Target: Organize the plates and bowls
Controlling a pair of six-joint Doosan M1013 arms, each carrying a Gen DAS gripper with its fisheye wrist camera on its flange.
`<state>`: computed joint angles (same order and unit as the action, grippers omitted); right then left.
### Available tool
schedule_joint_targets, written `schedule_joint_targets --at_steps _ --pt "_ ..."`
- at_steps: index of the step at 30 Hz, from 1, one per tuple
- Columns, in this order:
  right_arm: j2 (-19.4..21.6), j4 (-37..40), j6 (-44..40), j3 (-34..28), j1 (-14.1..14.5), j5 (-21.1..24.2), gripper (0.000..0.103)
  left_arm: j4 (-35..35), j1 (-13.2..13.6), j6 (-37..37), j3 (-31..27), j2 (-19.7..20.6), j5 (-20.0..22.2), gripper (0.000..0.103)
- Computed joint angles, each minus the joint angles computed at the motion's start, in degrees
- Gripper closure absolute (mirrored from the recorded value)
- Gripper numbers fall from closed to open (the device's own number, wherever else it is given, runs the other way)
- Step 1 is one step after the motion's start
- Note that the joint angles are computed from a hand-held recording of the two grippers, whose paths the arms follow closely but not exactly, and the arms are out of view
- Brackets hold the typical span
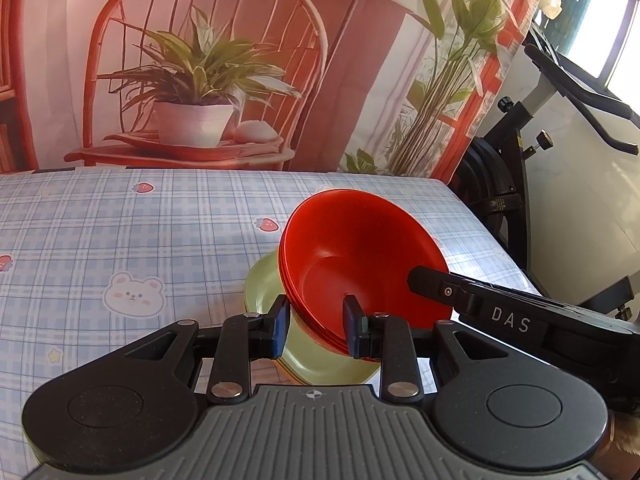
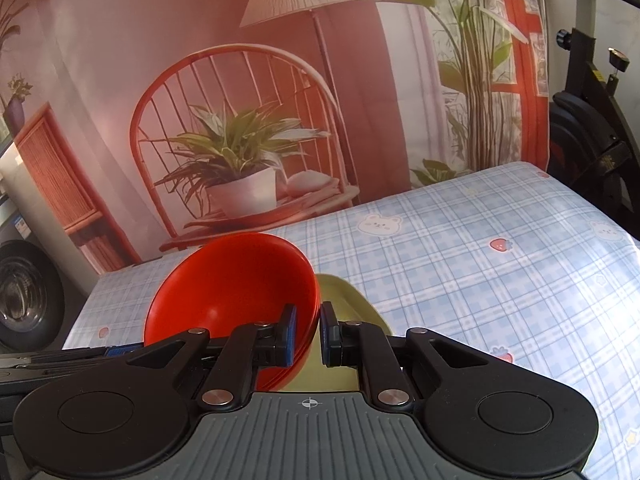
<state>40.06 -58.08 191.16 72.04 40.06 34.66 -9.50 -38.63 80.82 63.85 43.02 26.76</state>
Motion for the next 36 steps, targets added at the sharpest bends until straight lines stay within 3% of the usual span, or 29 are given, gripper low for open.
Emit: schedule_joint_targets --at_steps 4,11,19,36 --pt "0.7 1.6 -2.4 -0.8 -0.1 0.7 0.091 -3.8 0.4 4.4 0.1 0.6 -0.9 0.073" --pt "1.6 3.5 -4.5 -0.6 -0.6 0.5 0.091 -6.3 0.7 8.0 -1.5 2.3 1.7 0.073" --pt "2.4 6.1 -6.4 -0.8 -0.9 0.2 0.091 -5.7 0.8 7.8 -3.0 3.6 4.2 0.073" --pt "3.1 10.8 -10.6 -0.8 -1.1 0.1 0.091 -3.9 0.4 5.8 -2.1 3.7 4.5 0.073"
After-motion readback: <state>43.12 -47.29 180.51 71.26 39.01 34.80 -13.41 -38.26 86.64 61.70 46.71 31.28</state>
